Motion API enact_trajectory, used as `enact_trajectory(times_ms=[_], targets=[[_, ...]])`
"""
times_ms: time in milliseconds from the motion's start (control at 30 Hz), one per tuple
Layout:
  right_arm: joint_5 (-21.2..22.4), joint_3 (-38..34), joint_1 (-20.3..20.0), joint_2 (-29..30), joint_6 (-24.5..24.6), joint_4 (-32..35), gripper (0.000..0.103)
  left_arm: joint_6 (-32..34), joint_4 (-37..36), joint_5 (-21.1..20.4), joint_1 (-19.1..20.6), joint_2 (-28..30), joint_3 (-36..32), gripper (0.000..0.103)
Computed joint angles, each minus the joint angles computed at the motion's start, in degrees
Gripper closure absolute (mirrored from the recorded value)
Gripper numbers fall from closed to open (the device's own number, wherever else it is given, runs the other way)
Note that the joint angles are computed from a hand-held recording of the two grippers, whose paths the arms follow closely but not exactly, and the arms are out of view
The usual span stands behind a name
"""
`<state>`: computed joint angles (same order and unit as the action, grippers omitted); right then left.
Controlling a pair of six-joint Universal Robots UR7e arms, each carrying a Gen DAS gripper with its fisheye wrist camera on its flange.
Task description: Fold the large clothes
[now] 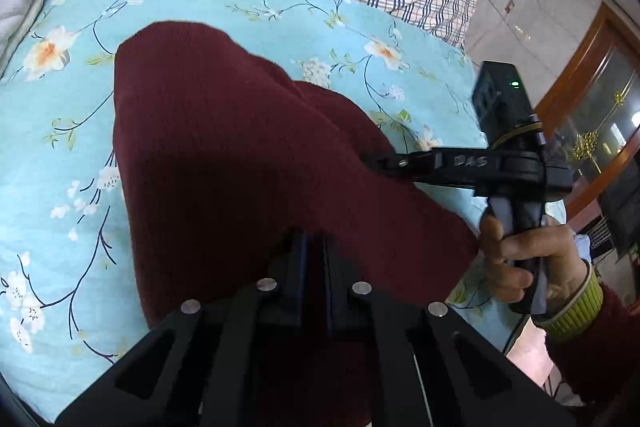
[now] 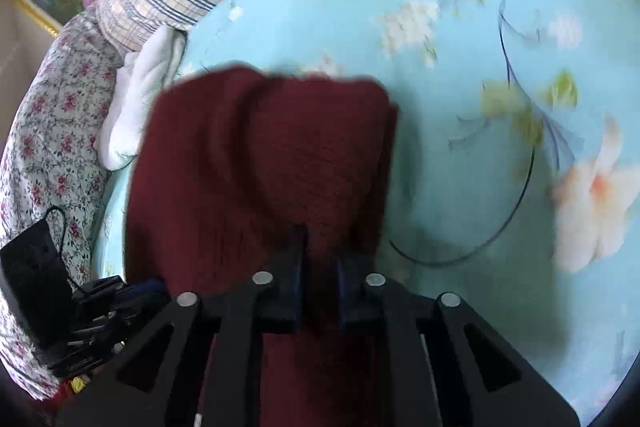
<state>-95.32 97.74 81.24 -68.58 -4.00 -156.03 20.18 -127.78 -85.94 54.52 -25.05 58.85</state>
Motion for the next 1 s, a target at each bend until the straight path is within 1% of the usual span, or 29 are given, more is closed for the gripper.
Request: enact_trajectory(times_ms=[33, 100, 133, 200, 233, 300, 333, 367, 400, 433, 467, 533, 567, 600, 633, 667, 700, 733, 767, 800, 867, 900, 933, 1000], targets=[[0.54, 0.23, -0.1, -0.52, 0.67, -0.06, 0.083, -0.47, 0.3, -0.47, 0.18, -0.01, -0.43, 0.097], [-0.82, 0.56, 0.62, -1.88, 2.1, -0.96, 0.082, -2.08, 1.1, -2.1, 0.86, -0.7, -1.07, 0.096], [-2.2, 0.77, 1.68, -2.67, 1.49, -2.66, 0.081, -2.47, 0.98, -2.91, 1.12, -1.21, -1.01, 0.096], [-2.66, 0.65, 3.45, -3.18, -1.03, -4.82, 0.081, -2.74, -0.28, -4.66, 1.49, -3.34, 1.06, 0.094], [-1.34, -0.3, 4.56, -3.17, -2.79, -4.6, 0.081, -2.57, -0.99, -5.53, 1.62, -4.52, 2.52, 0.094], [2.06, -3.3, 6.05, -1.67, -4.7, -1.36, 0.081, -2.07, -0.63, -7.41, 1.86, -5.77, 4.04, 0.092], [5.34, -5.37, 6.54, -0.32, -5.52, 0.98, 0.081, -1.59, -0.55, -7.79, 1.88, -6.07, 4.64, 0.092], [8.36, -7.43, 6.9, 1.29, -6.13, 3.17, 0.081, -1.03, -0.84, -7.11, 1.72, -6.33, 5.55, 0.09], [10.7, -10.59, 7.59, 3.81, -7.08, 6.33, 0.081, -0.63, -0.48, -5.24, 1.41, -6.15, 6.06, 0.09], [11.25, -13.6, 8.4, 6.38, -8.11, 8.82, 0.081, -0.67, -0.14, -3.34, 1.23, -5.69, 6.36, 0.091], [11.13, -15.61, 8.94, 8.22, -8.64, 10.51, 0.081, -0.85, -0.08, -2.98, 1.37, -5.57, 6.65, 0.094], [9.72, -21.93, 9.88, 13.58, -8.16, 15.03, 0.082, -1.4, -0.14, -2.69, 1.76, -4.88, 7.13, 0.097], [8.73, -22.91, 9.77, 14.66, -8.23, 15.71, 0.084, -0.89, -1.09, -2.34, 1.82, -4.86, 7.87, 0.1], [6.07, -24.83, 9.88, 16.48, -7.69, 16.73, 0.086, -0.85, -2.48, -2.16, 1.94, -4.88, 8.59, 0.1], [1.78, -27.54, 9.82, 19.07, -6.33, 18.54, 0.094, -1.13, -2.95, -2.55, 2.18, -4.78, 8.59, 0.101], [-0.12, -28.08, 9.5, 20.01, -5.81, 19.14, 0.103, -1.82, -2.72, -3.12, 2.55, -4.29, 7.8, 0.103], [0.38, -28.21, 8.26, 20.82, -5.39, 18.82, 0.103, -2.31, -2.23, -4.18, 2.98, -3.86, 7.04, 0.103], [3.28, -26.86, 7.07, 20.7, -3.95, 16.31, 0.103, -2.43, -2.27, -4.83, 3.22, -3.79, 6.96, 0.102], [5.49, -26.34, 6.3, 20.44, -3.15, 15.57, 0.103, -2.14, -2.87, -4.95, 3.28, -3.89, 7.44, 0.102], [5.3, -26.01, 6.38, 20.18, -3.19, 15.3, 0.103, -1.73, -3.43, -4.54, 3.12, -4.07, 7.95, 0.102], [2.87, -25.68, 7.32, 20.03, -4.28, 14.77, 0.103, -1.98, -3.22, -3.94, 2.82, -4.23, 8.11, 0.102], [2.78, -25.65, 7.52, 19.98, -4.31, 14.42, 0.103, -2.85, -2.66, -3.99, 2.7, -4.65, 8.13, 0.102], [3.69, -24.72, 7.3, 19.16, -4.19, 13.63, 0.103, -3.64, -2.58, -3.95, 2.64, -5.06, 8.34, 0.102], [4.85, -20.88, 7.19, 16.18, -3.13, 10.17, 0.103, -4.82, -3.52, -3.75, 2.3, -6.57, 9.78, 0.102]])
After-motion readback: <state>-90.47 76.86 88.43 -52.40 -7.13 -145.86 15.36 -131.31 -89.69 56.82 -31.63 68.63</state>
